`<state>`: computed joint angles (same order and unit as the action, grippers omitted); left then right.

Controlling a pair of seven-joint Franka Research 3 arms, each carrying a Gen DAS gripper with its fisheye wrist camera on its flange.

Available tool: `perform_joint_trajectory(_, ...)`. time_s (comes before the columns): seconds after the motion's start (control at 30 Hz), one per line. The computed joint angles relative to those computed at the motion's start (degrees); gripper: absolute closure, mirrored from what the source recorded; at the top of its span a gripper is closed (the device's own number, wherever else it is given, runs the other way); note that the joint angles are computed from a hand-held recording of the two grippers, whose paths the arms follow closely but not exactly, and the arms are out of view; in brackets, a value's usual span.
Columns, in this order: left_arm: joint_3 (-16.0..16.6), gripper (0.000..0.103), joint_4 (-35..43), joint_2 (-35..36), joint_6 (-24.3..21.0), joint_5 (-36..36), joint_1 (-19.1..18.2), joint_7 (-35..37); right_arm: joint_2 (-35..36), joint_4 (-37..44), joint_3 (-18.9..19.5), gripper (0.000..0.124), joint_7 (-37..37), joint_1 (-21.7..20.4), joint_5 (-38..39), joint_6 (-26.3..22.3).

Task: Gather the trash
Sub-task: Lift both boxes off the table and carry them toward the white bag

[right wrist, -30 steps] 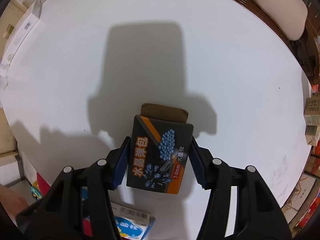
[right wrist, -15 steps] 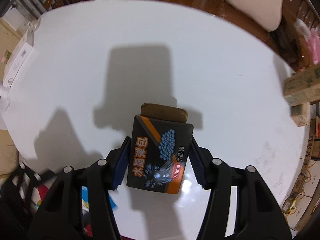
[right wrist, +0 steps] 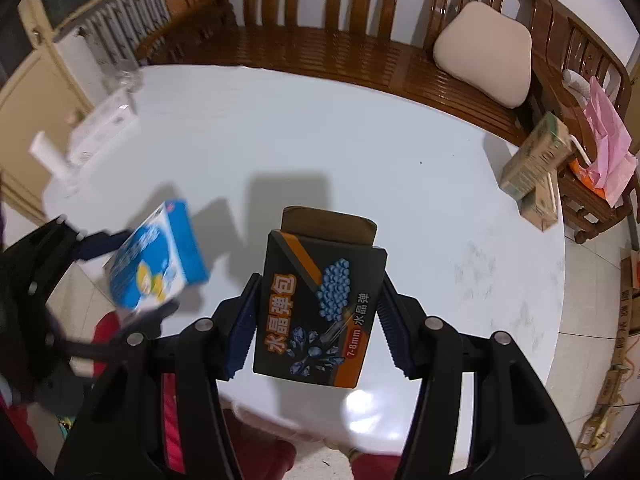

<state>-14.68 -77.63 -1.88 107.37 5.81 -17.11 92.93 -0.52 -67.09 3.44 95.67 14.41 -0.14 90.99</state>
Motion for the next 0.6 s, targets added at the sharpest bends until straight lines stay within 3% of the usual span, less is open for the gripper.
perform_joint_trajectory(0.13, 0.02, 0.038, -4.27, -4.51, 1.91, -0.73, -0.01, -2.66, -10.28, -12.19, 0.63, 0.068, -1.04, -0.05, -0.37, 5.33)
perform_joint_trajectory(0.37, 0.56, 0.038, -13.28, -13.31, 2.41, -4.27, -0.73, -6.07, -26.33, -28.04, 3.46, 0.068, -1.41, -1.75, 1.8, 10.21)
perform_joint_trajectory(0.6, 0.68, 0.038, -20.17, -19.65, 1.7, -5.84, -2.21, -7.47, -36.66, -36.05, 4.95, 0.068, -2.67, -3.77, 3.42, 10.0)
